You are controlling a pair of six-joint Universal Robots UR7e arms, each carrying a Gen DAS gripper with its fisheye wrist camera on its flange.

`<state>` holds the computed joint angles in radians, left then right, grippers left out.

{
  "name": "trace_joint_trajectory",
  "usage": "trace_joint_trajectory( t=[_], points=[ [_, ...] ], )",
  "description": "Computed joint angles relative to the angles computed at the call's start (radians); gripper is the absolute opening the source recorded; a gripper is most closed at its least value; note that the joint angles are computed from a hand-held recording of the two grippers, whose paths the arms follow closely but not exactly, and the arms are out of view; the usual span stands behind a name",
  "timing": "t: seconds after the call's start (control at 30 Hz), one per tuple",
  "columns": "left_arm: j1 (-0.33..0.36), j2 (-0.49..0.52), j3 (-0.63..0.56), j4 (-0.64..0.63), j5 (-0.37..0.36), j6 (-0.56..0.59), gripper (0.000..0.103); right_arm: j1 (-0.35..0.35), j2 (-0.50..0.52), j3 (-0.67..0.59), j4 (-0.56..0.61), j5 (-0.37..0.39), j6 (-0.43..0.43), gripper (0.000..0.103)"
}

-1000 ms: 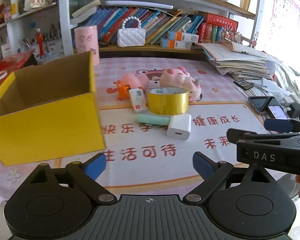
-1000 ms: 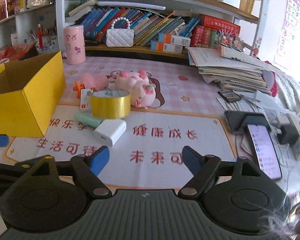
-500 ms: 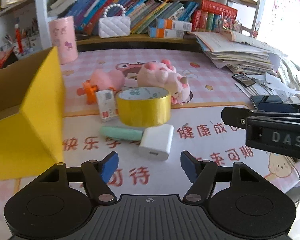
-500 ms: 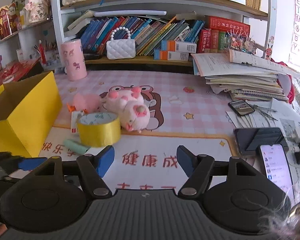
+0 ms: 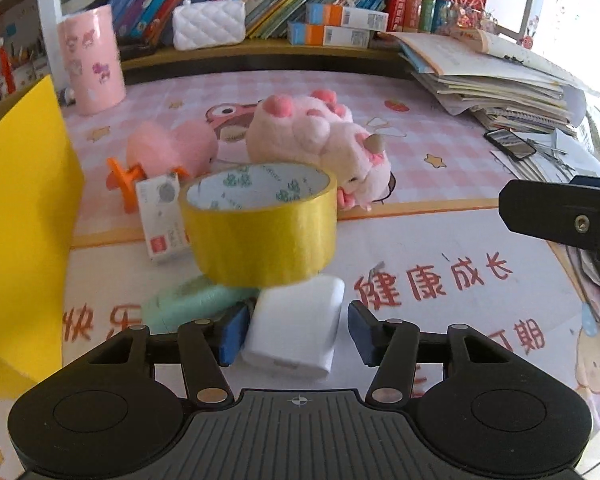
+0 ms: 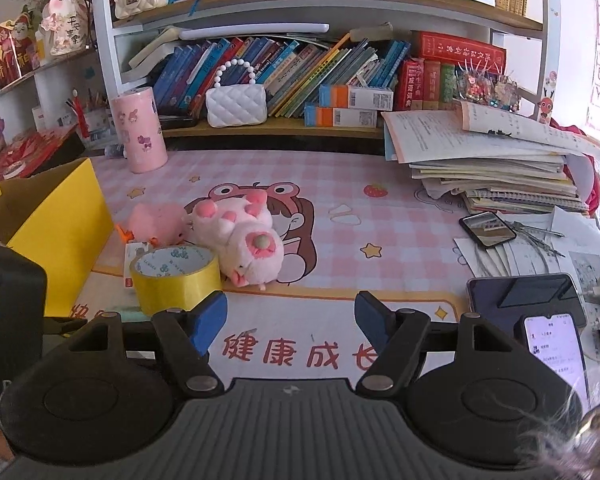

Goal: Organize objects
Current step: 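Lower the left tool onto the white charger block and close it, then grasp the yellow tape roll by its rim with the right tool while the left tool holds the charger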

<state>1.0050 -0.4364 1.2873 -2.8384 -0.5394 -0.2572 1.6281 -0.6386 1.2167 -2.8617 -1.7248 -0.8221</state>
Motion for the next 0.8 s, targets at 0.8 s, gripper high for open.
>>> trace_joint_trajectory(
  t=[0.8],
  points=[
    [-0.108,-0.305,0.414,0.149,0.123,-0.537,0.041,0.042,0.268,-0.349,0.357,0.017,0.031,0.100]
  ],
)
